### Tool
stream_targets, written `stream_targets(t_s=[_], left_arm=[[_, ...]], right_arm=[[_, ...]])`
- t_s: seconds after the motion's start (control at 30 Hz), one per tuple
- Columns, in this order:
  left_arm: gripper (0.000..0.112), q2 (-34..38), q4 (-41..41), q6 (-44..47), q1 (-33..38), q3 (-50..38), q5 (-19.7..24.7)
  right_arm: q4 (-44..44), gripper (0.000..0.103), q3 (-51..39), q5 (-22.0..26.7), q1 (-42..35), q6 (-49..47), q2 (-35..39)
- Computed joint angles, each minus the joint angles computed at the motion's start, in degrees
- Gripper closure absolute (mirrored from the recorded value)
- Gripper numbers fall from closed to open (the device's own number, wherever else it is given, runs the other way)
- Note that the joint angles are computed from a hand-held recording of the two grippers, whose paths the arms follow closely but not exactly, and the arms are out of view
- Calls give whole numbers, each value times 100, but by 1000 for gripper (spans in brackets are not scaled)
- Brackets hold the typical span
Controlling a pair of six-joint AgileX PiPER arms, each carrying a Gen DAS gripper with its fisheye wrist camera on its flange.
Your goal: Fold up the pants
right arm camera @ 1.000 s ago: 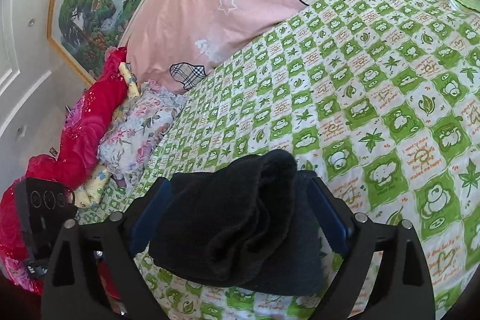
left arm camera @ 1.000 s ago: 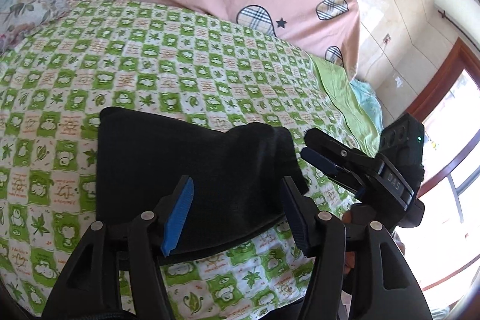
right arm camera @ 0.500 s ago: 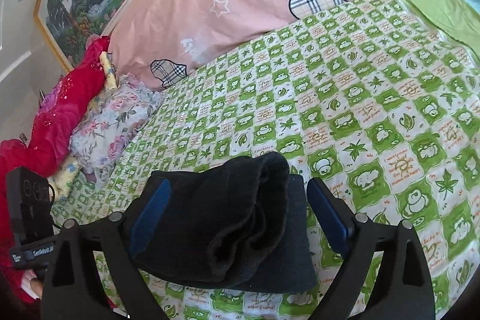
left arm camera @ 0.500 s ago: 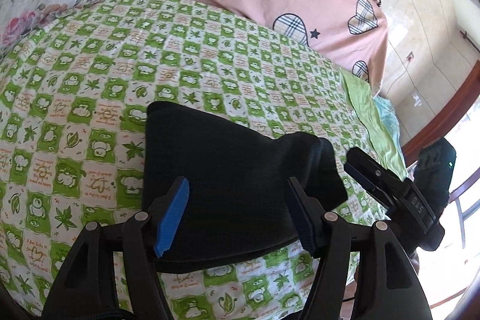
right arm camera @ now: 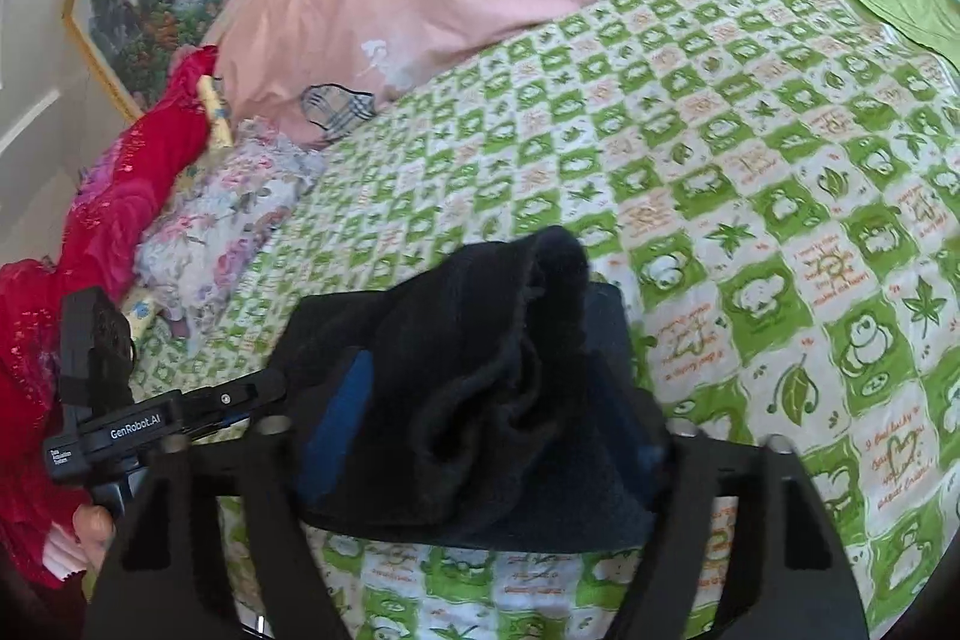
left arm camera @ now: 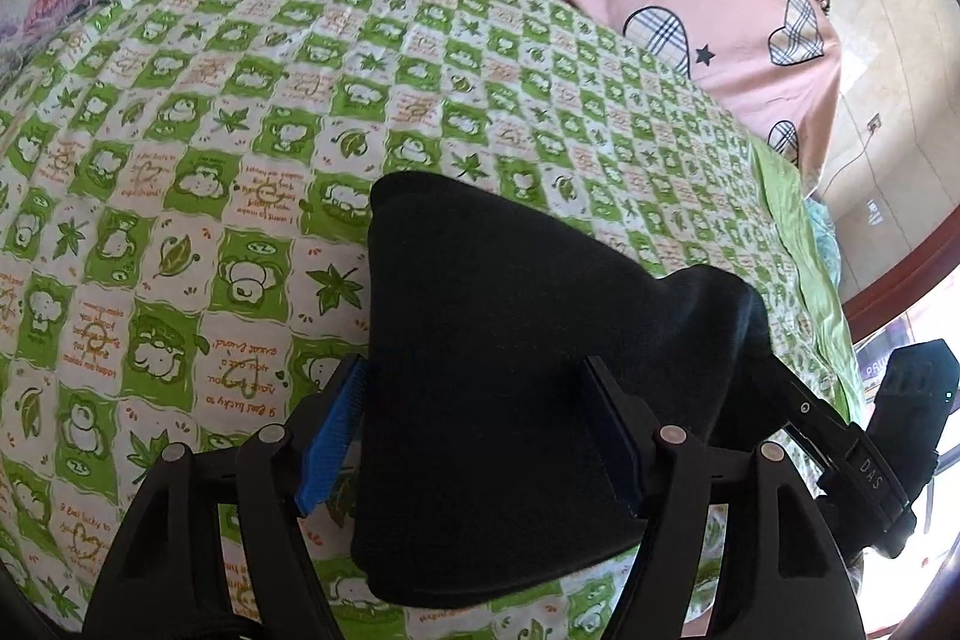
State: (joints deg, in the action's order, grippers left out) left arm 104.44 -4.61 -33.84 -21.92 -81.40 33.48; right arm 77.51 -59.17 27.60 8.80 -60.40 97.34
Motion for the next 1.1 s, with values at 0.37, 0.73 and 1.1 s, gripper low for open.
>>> stream_targets(t_s=[0.37,0.73,1.1], left_arm=[[81,-69,-1279,1059,337,-104,104],[50,168,158,-15,-91,-176,97],[44,-24,-82,153,29,168,-87]], right_arm=[[439,93,-71,415,-136,-570,-352],[-220,98,253,-317,-81,-410,-53],[-17,85,311,-235,-204,-516,-121]])
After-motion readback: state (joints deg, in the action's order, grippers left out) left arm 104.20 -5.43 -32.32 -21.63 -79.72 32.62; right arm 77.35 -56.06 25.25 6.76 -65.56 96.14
